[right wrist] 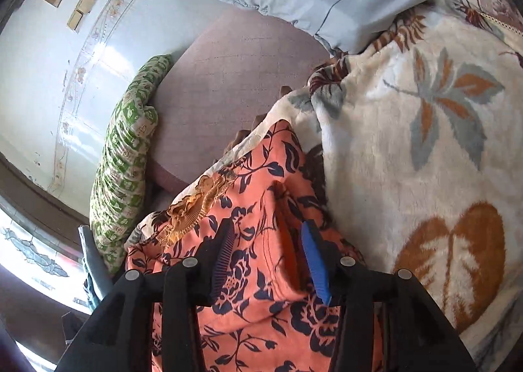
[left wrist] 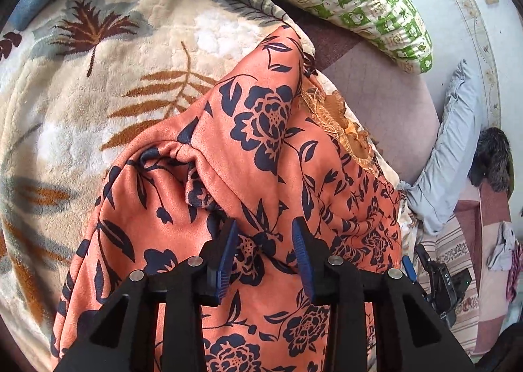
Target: Fold small clothes
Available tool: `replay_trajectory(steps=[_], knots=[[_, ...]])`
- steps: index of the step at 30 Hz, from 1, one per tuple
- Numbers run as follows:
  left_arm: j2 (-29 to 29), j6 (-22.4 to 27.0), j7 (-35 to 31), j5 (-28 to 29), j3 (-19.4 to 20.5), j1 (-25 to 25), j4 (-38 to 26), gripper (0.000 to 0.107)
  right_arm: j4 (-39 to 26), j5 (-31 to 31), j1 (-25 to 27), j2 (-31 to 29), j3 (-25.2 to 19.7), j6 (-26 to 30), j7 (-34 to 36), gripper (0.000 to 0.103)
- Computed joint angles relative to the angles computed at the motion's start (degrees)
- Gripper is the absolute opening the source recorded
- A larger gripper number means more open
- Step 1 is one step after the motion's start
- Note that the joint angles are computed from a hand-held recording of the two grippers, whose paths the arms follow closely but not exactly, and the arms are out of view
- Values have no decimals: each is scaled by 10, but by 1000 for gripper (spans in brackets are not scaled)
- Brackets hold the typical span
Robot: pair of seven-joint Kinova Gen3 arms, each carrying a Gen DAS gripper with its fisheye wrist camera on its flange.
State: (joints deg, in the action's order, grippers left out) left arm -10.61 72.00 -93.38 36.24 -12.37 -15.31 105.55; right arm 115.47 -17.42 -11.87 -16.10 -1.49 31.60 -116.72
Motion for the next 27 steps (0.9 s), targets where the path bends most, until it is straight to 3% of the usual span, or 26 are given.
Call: replay_trajectory(steps=[4,5,6,8,12,17,20,22,24,26,27], knots=[[27,-13,24,-8,16,2,-12,34,-56,35,-23,60,3,58,11,54],[33,-23,37,-17,26,5,-18,34,-74,58,-27,80,-6,67,12,43],[37,-28,42,-24,33,8,-25,34,-81,76,-25,91,-20,67,22,9],[33,-37,42,-27,35,11,-31,33,-77,83,-36,83,-19,39,52,3],[8,-79,48,-50,38,15,-14,33,-51,77,22,25,-54,-34,56,3],[23,-68,42,-39,22,13,6,31,-51,125,75,79,-89,31,0,3],[13,-51,22,-36,33,-2,4,31,-37,82,84,72,-81,31,27,8],[3,-14,-18,6,-10,17,7,31,-25,42,80,56,-60,15,48,12],[-15,12,-56,46,-37,28,7,31,-17,-4,72,44,-35,-7,83,29],[-33,3,-75,53,-22,23,-7,35,-29,-33,57,52,-12,-1,111,42],[-35,-4,-71,43,-3,19,-22,37,-40,-36,63,62,-15,10,118,42]])
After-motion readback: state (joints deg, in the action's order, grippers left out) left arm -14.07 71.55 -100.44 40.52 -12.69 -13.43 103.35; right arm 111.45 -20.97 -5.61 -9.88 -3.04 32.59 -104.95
